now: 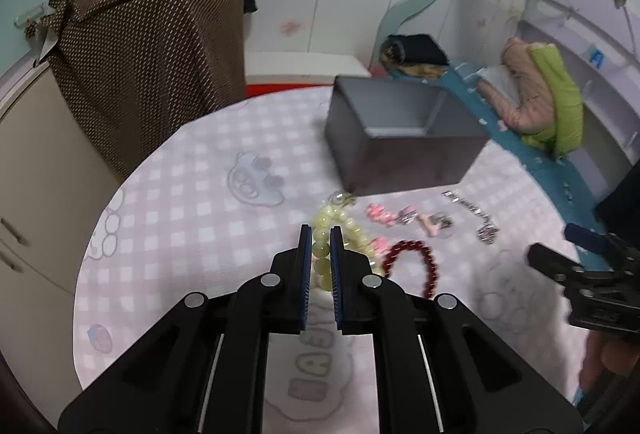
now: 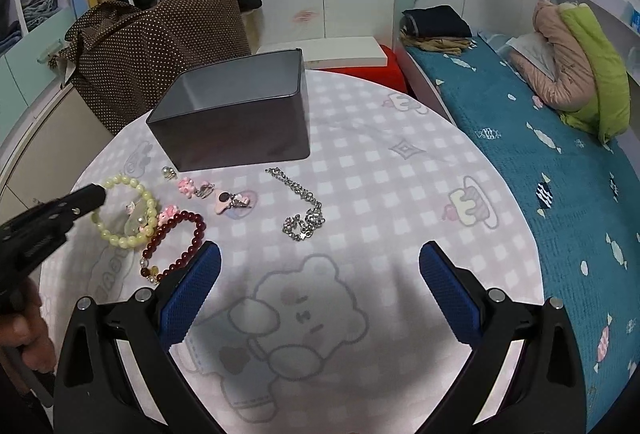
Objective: Organize jewelry
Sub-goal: 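Grasp the pale yellow bead bracelet with left gripper while right grasps silver chain, then lift the bracelet with the left gripper while the right lifts the chain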
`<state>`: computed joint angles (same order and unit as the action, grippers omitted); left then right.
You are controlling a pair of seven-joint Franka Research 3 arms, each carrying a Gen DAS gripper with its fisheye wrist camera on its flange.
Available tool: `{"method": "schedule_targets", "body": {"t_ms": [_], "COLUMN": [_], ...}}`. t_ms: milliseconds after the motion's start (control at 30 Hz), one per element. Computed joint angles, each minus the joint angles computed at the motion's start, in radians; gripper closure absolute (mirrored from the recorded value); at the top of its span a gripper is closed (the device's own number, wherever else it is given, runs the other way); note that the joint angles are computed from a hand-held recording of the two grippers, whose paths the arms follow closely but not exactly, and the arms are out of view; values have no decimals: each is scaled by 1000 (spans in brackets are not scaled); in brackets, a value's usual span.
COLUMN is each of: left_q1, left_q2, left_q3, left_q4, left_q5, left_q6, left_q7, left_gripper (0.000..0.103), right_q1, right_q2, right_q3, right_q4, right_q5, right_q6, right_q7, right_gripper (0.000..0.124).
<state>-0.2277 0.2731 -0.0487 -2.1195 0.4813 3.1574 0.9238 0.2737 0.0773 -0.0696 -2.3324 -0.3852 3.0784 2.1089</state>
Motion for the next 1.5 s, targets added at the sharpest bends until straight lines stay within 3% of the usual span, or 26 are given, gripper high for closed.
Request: {"method": "schedule_targets", "body": {"t_ms": [133, 267, 367, 500, 567, 633, 700, 767, 900, 967, 1067, 1167, 1267, 1333, 1500], "left_q1": [26, 74, 41, 4, 3, -30, -36, -24, -32, -42, -58, -6, 43, 129, 428], "left_q2": [-38, -84, -110, -123, -131, -136, -136, -133, -135, -138, -142, -145, -149, -149, -132], "left_q3": [-35, -90, -64, -36, -37, -7, -3, -17, -10, 0, 14, -35, -82, -162, -448], "left_q4": [-39, -89, -112, -128, -141, -150, -155, -155, -161, -165, -168, -166, -158, -148, -99], "left_q5": [-19, -59, -83, -125, -138, -156, -168, -175, -186, -197, -218, -214, -199, -165, -34], "left_q6": [53, 116, 148, 153, 155, 156, 154, 151, 159, 163, 163, 166, 166, 167, 155], "left_q7": [25, 61, 76, 96, 104, 117, 127, 132, 147, 156, 169, 163, 158, 137, 54], "left_gripper": [94, 94, 94, 94, 94, 94, 94, 94, 94, 94, 94, 94, 94, 94, 94], "right_q1": [4, -5, 2, -32, -3, 33, 38, 50, -14, -6, -120, -199, -223, -225, -181], "right_q2": [28, 79, 115, 169, 186, 175, 164, 156, 141, 129, 102, 72, 40, 24, -29], "right_q3": [-12, -3, -8, 49, 28, -7, -9, -16, 58, 50, 189, 284, 313, 312, 275], "right_q4": [36, 92, 130, 194, 211, 185, 165, 153, 132, 119, 102, 109, 124, 147, 178], "right_q5": [-12, 67, 119, 269, 268, 223, 225, 217, 342, 362, 609, 857, 1042, 1143, 1266], "right_q6": [-15, -39, -53, -121, -160, -124, -101, -89, -76, -63, -49, -74, -111, -152, -206], "right_q7": [0, -78, -127, -294, -320, -307, -333, -351, -479, -492, -691, -898, -1055, -1142, -1267], "right_gripper": [28, 28, 32, 60, 65, 71, 98, 109, 117, 117, 117, 117, 117, 117, 117]}}
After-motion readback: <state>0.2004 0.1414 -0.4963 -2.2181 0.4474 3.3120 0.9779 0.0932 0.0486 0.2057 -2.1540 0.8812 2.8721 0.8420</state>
